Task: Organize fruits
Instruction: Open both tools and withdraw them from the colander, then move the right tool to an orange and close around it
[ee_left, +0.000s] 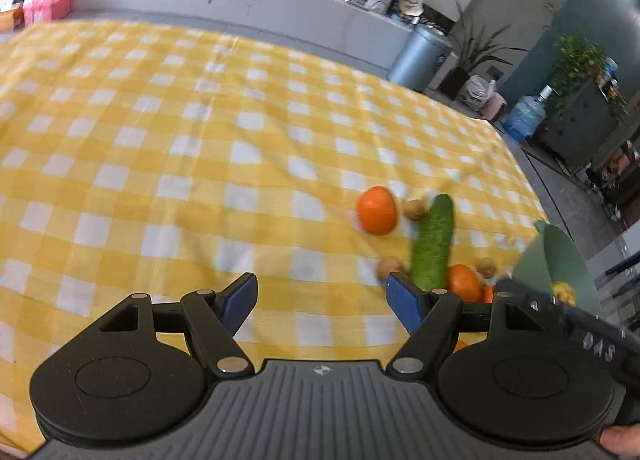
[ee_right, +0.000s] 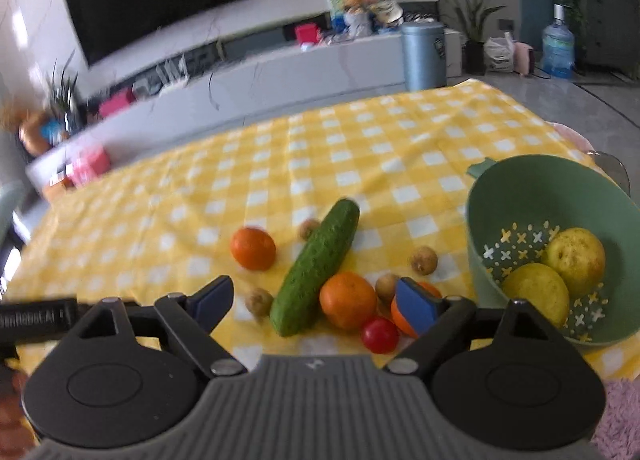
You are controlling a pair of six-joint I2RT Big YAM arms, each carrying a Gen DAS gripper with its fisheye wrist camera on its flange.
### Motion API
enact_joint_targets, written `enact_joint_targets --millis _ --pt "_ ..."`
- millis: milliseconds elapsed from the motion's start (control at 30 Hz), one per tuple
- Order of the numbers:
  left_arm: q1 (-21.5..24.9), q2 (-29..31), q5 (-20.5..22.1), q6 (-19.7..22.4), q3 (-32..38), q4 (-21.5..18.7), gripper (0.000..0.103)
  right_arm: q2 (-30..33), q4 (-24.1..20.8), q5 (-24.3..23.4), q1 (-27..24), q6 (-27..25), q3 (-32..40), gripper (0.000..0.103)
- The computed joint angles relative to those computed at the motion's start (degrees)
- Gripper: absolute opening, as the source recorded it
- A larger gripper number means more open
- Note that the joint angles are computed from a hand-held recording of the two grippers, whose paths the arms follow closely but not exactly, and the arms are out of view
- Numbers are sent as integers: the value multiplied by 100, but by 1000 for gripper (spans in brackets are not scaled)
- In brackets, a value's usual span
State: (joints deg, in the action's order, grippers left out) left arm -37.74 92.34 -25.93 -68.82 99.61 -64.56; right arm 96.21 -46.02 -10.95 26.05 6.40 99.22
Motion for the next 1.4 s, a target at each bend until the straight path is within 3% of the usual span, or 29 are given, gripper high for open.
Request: enact_joint_targets --millis 67,133,200,333,567,867,967,1000,1033,1200,1400 --pt "85 -55 163 -100 -197 177 86 152 -252 -30 13 -99 150 85" --pt "147 -79 300 -157 -322 281 86 334 -710 -49 7 -138 408 66" --pt "184 -99 452 -122 -409 383 86 541 -1269 55 5 -139 731 58" --pt "208 -207 659 21 -621 732 86 854 -2184 -129 -92 -144 1202 56" --pt "178 -77 770 168 -468 663 86 1035 -2619 -464 -125 -17 1381 57" --pt "196 -3 804 174 -368 489 86 1185 -2732 -433 57 -262 1527 57" --pt "191 31 819 157 -318 385 86 1285 -2931 -481 120 -458 1651 48" --pt "186 46 825 158 -295 348 86 1293 -2937 -562 127 -464 1646 41" --pt "182 58 831 168 -276 320 86 1281 -2891 -615 134 -437 1620 37" --pt "161 83 807 182 -223 230 86 1096 -2482 -304 249 -627 1350 36" --pt "67 129 502 91 -212 268 86 882 -1927 -727 118 -292 1054 36"
